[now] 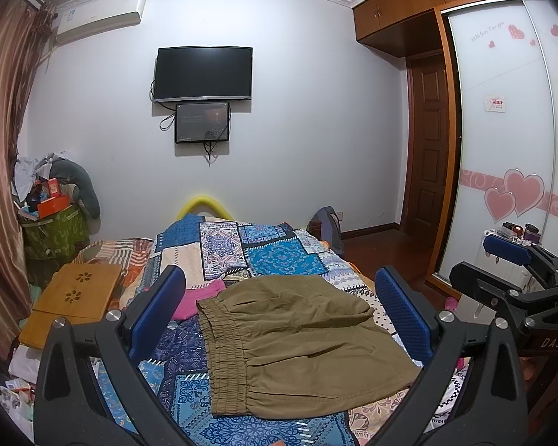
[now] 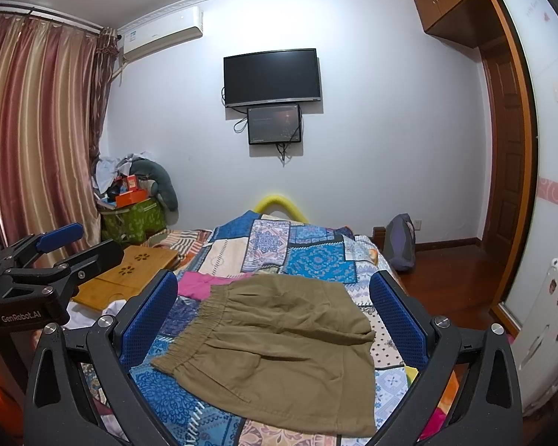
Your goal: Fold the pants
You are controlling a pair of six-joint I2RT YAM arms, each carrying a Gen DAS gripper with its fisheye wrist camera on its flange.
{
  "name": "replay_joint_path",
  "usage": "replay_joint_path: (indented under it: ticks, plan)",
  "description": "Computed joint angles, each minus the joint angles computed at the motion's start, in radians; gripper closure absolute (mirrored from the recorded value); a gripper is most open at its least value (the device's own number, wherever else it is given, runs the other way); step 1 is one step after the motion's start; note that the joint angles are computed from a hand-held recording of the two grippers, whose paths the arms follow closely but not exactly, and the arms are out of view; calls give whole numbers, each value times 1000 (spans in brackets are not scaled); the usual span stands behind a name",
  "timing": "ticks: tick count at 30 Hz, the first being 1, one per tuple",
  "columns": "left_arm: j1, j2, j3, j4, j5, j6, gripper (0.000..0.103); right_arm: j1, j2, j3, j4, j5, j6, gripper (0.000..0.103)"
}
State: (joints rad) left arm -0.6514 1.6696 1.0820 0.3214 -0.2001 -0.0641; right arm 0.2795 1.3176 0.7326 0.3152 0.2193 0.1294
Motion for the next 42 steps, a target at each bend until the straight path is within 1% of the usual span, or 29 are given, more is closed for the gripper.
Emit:
replay_joint_path:
  ticks: [16,21,25,27,29,33,36,39,41,42]
  plan:
    - [-3,29,20,2,-5,-2,0,-2,11,1,1,-3,10,0]
    - [6,59,42,3,7,6,0,-16,37,1,23,2,7,0]
    - [30,128,112,-29,29,15,0,-55,83,17,32,-3,-1,0]
    - [46,181,175,-74,41,15,0,-85,112,30,29,-21,-2,0]
    - [71,241,253,-139,75,0,0,-125,165,50,28,-30,-8,0]
    - [129,401,447,-286,126,-39,0,-191,282,107,-1,-44,-36,0]
    - [160,529,603,-399,122,-40,0,-232,359,142,-30,-63,-53,0]
    - [186,678,797,-538,126,-30,0,-283,470,213,-89,-108,-50,0]
    - [204,786,948,-654,144,-29,0,-305,520,249,-119,-138,-53,0]
    - [215,861,1061,-738,161,-25,0,-315,539,268,-139,-153,-54,0]
